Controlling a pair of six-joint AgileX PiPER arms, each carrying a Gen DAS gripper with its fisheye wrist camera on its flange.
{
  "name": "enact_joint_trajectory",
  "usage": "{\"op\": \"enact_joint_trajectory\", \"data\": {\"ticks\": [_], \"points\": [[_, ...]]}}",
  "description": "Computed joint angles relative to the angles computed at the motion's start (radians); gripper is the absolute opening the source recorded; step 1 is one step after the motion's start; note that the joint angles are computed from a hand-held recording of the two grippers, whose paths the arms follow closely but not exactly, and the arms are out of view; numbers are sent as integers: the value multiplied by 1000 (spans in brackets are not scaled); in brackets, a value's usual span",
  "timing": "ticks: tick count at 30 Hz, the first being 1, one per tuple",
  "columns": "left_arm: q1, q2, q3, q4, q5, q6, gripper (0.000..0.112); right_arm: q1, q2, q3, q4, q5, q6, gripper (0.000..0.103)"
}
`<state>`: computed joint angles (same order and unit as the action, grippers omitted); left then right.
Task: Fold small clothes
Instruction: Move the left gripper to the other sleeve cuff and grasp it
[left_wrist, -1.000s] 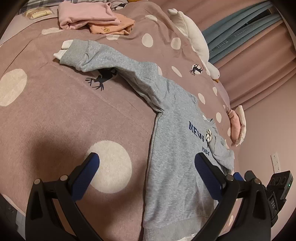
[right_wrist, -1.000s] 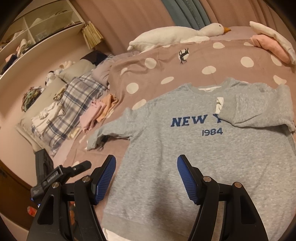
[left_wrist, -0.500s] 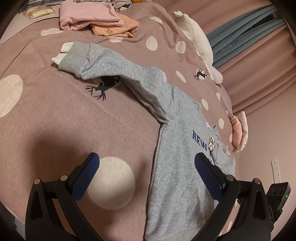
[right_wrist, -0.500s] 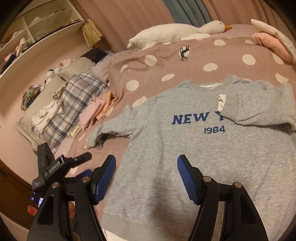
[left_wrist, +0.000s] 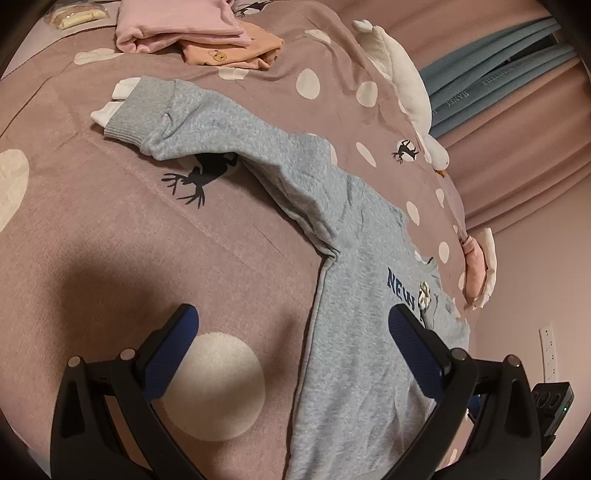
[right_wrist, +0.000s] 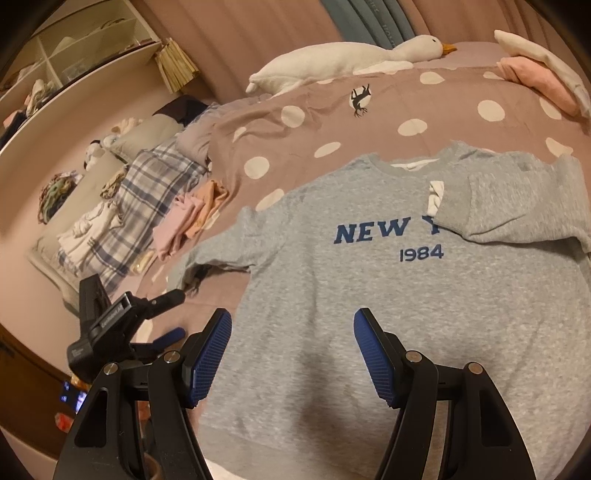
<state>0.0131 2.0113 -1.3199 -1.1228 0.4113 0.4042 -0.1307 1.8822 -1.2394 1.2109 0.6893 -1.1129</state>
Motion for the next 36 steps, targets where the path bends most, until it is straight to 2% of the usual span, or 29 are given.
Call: {"op": "enact_joint_trajectory", "data": {"ticks": [8,14,15,18,19,22,32,34,36], "points": [[72,0,42,-113,21,43,103,-16,1,1,-7,1,5,69],[124,30,7,-165,53,57,103,-30,19,-20,-19,16,17,69],[139,45,-2,-228,66,98,103,-33,21,-22,-16,18,14,69],[176,107,-69,-296,126,114,103,-42,35,-34,-18,28,18,69],[191,138,-108,-299,158,99,103,-45,39,-39,-23,32,23,69],[215,192,-192,-314,181,64,103,-54,49,-50,-37,39,32,69],[235,285,-390,-121,84,-169,102,-88,94,-90,-55,73,54,69],[227,287,-409,-37,57,-247,100,-94,99,-93,-57,78,55,69],[219,286,-422,52,36,-331,88,-103,102,-94,-57,87,56,69]]}}
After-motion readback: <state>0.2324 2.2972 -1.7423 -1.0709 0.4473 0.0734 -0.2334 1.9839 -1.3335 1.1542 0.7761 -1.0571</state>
